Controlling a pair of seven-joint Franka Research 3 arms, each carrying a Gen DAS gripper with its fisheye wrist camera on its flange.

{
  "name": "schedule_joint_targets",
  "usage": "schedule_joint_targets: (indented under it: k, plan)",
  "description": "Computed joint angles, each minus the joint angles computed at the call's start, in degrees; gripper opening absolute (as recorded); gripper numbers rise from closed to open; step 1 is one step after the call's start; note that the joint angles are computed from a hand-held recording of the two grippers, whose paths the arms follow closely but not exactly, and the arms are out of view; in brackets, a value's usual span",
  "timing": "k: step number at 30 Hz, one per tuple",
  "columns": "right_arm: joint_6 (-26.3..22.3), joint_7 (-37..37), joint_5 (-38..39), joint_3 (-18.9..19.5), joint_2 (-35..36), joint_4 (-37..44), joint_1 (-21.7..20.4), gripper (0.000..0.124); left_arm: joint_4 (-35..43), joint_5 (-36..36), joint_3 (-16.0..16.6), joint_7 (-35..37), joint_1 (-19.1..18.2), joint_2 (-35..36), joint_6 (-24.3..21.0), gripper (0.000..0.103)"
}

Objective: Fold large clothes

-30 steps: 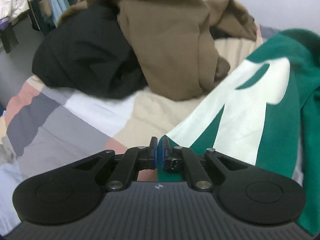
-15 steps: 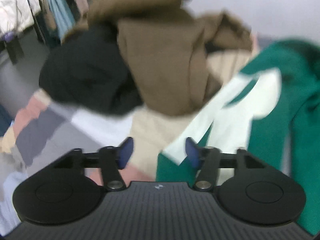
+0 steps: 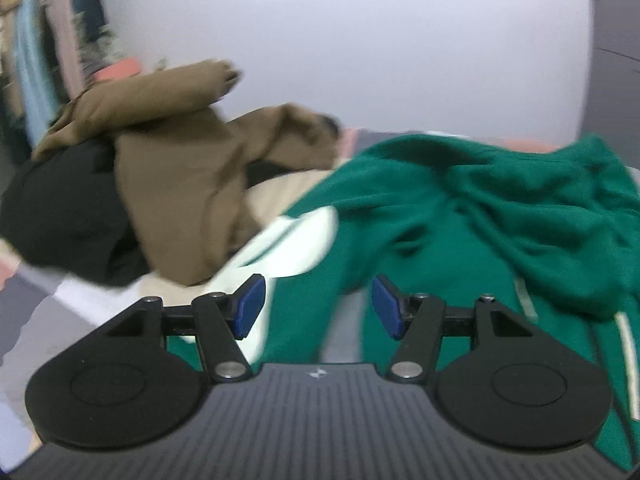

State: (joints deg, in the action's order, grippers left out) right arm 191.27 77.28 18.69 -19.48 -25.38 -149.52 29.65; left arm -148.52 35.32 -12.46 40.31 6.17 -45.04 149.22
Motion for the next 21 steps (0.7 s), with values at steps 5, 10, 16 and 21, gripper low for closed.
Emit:
schedule_joint_targets:
  k: [5,10,16,21]
  plan:
    - [0.4,-1.6,-2.0,-4.2,-3.0,-1.7,8.7,0.074,-0.5,-6.8,1.4,-0.9,-6.1,-0.8,2.2,0.065]
    - [-0.1,-2.0,-2.7,-6.8,-5.8,-3.8,15.9,0.074,-0.5,-8.2,-1.4,-1.2,-8.3,-1.5,2.4,0.065]
    - [-2.2,-5.3,-1.9,-10.9,-6.5,-4.6,25.1,0.074,-1.1,-11.8,-0.8,-2.8,-11.2,-1.8,2.6,0.065]
    - [-1.9,-9.5,-0.6,-16.4,0.3,-0.6,34.4,0.09,-1.4,-11.8,-1.2,-4.8,-9.6,-1.2,4.8,0.065]
